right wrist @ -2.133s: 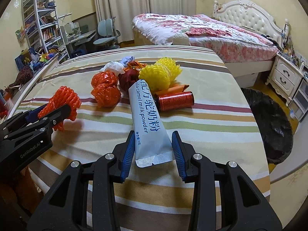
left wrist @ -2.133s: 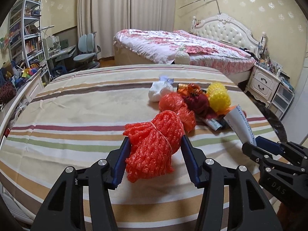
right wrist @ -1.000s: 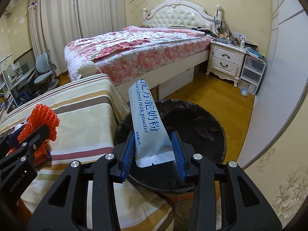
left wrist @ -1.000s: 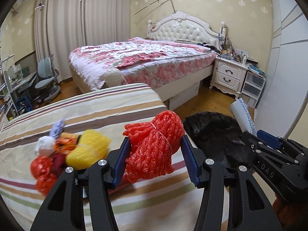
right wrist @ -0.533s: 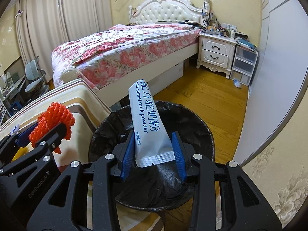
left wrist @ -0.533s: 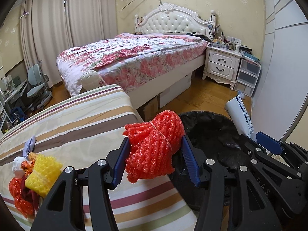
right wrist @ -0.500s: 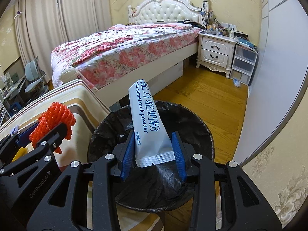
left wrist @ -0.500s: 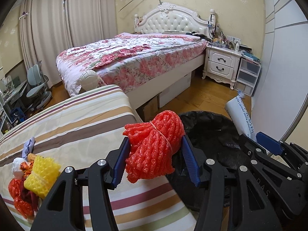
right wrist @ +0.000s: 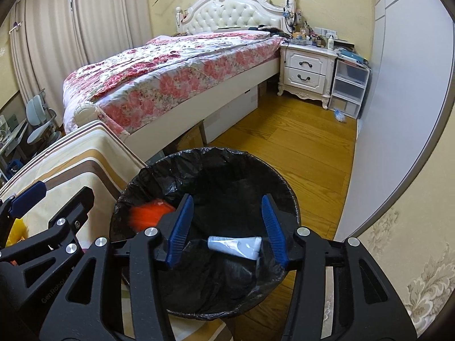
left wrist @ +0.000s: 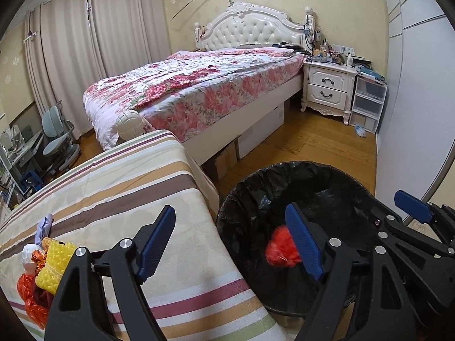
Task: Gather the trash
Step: 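Carry tube and net over the black bin and open both tools, then move both open tools back to the trash pile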
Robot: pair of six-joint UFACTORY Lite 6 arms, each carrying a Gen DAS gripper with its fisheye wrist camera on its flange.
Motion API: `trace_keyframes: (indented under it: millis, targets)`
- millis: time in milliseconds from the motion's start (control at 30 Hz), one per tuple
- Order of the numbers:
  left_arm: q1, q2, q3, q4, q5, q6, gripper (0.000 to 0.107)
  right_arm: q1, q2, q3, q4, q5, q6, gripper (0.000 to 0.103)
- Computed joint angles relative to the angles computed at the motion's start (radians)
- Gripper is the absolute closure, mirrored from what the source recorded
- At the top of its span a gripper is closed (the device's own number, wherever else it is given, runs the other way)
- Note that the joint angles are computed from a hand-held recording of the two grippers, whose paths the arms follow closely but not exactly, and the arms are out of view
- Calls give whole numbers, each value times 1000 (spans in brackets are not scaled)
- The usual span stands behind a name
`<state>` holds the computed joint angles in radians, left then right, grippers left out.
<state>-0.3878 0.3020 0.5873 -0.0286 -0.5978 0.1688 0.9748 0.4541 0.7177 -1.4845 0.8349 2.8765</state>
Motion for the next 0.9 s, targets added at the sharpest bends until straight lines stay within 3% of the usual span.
trace_keyframes:
  millis: [167, 533, 900]
  targets:
    - [14, -33, -29, -9, -2, 4, 27, 30, -8, -6, 39, 15, -10, 46]
    - [106, -181, -132, 125, 41, -74, 26, 126, 0, 39, 134, 41, -48, 46]
    - [446, -353, -282, 485, 39, -231, 27, 227, 93, 191, 186, 37, -94, 46]
